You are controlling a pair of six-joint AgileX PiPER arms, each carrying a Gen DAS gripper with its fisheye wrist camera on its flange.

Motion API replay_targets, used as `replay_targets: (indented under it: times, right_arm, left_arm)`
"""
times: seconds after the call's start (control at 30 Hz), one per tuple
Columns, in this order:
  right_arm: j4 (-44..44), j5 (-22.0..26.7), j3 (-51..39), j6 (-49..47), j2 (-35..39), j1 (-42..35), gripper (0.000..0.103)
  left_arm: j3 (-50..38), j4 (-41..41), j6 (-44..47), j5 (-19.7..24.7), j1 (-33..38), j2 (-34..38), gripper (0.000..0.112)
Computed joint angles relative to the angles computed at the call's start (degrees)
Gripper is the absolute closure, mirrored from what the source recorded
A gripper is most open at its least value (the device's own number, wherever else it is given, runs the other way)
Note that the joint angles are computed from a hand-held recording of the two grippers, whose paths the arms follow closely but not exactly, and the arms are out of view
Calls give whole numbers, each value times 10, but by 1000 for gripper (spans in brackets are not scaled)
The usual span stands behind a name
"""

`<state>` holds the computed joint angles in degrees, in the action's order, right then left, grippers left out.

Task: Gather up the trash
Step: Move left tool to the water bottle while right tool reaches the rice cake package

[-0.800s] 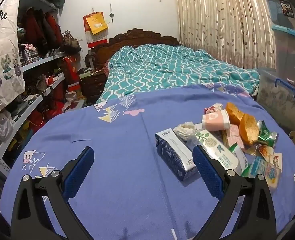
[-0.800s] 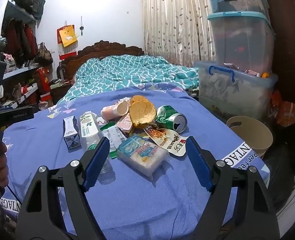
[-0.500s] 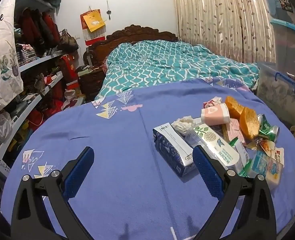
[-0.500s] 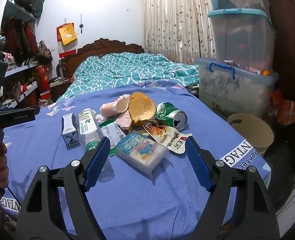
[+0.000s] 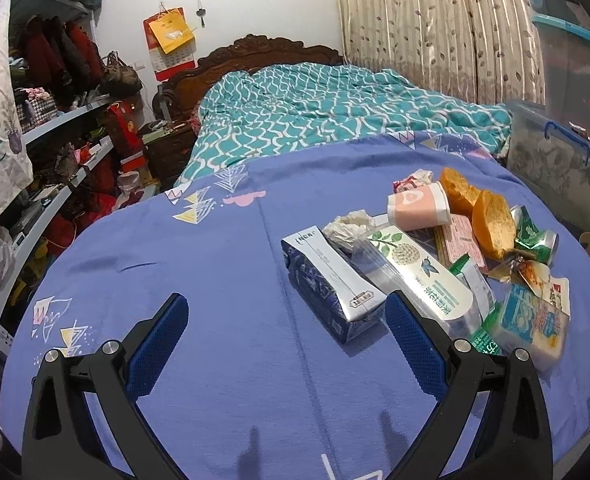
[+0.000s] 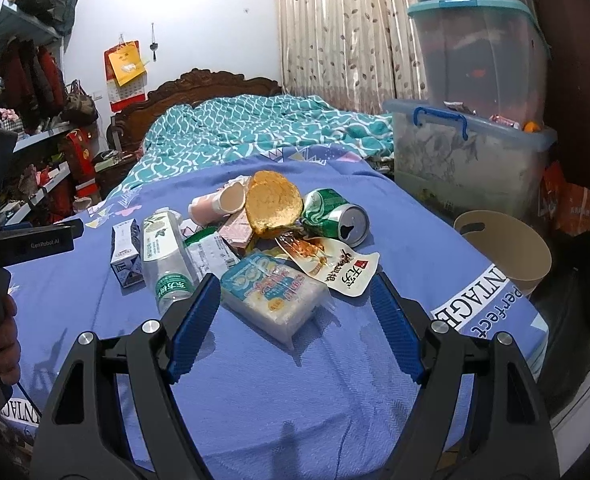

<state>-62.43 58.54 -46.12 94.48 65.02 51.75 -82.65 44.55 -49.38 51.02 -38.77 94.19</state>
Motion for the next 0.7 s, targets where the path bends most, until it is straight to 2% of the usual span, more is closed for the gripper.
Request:
replay_targets:
  times: [0.23,0.33,0.47,0.7]
  right_arm:
    - [9,-32,7,-10,0,-32,28]
    - [14,-45,10,-17,2,-43,31]
    - [26,-64,6,-37,14,-60,39]
    - [65,-133,-34,-130,95,-113,40]
  left_arm:
    - [-19,-26,19,4,2,20,18]
    - [-35,-64,45,16,7,25,18]
    - [-31,-67,45,6,13,30,18]
    - [-13,-136,80,-23,47,29,18]
